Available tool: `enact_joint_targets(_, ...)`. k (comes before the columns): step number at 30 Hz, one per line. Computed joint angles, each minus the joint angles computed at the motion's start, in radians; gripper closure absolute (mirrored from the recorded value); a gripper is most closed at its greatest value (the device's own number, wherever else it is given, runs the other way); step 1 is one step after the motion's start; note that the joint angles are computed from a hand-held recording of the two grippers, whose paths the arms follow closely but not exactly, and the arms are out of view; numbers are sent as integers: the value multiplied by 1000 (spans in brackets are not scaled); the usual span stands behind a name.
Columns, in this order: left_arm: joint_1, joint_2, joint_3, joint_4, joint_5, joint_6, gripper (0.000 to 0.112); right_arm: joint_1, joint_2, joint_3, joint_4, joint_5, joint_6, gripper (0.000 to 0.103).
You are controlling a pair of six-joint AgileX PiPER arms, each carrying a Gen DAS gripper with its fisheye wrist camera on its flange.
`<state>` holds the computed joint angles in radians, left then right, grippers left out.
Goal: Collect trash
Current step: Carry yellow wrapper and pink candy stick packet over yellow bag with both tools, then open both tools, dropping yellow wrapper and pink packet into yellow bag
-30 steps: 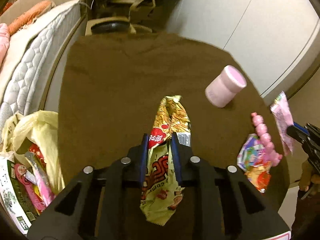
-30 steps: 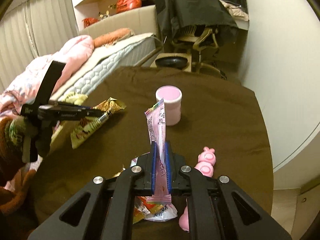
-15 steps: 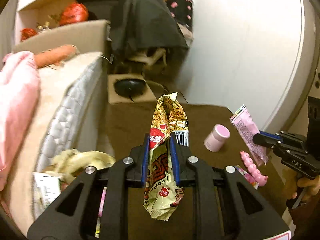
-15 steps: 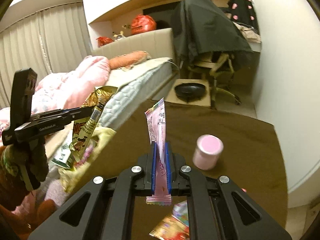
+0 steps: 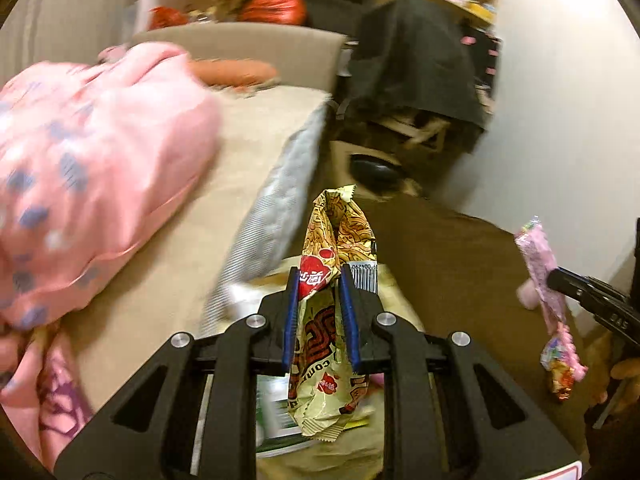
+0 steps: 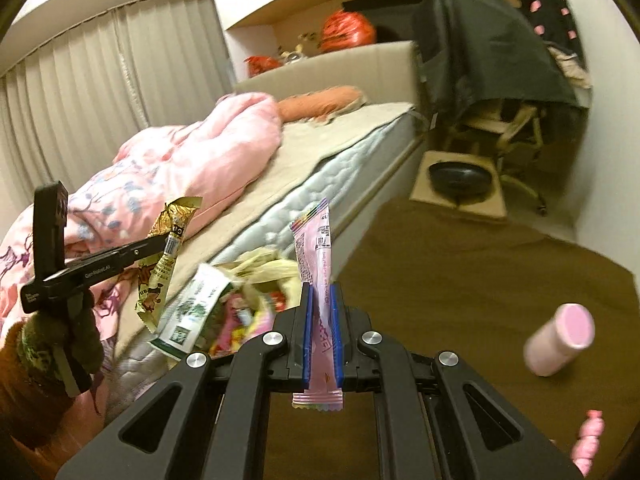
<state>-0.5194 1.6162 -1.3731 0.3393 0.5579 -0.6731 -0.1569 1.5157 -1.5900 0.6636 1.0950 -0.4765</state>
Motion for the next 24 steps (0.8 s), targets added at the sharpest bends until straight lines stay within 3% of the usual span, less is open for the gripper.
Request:
enact_joint_targets(8,83,38,92,-105,-5,28,94,142,98,-1,-39,-41,100,94)
enact_joint_targets(19,122,226,-12,-567,-24,453,94,225,186,-13,-63,-56,140,94)
enact_joint_targets(24,146,266,-29,-676,-1,553,94,281,247,-61,-94,-42,157,94)
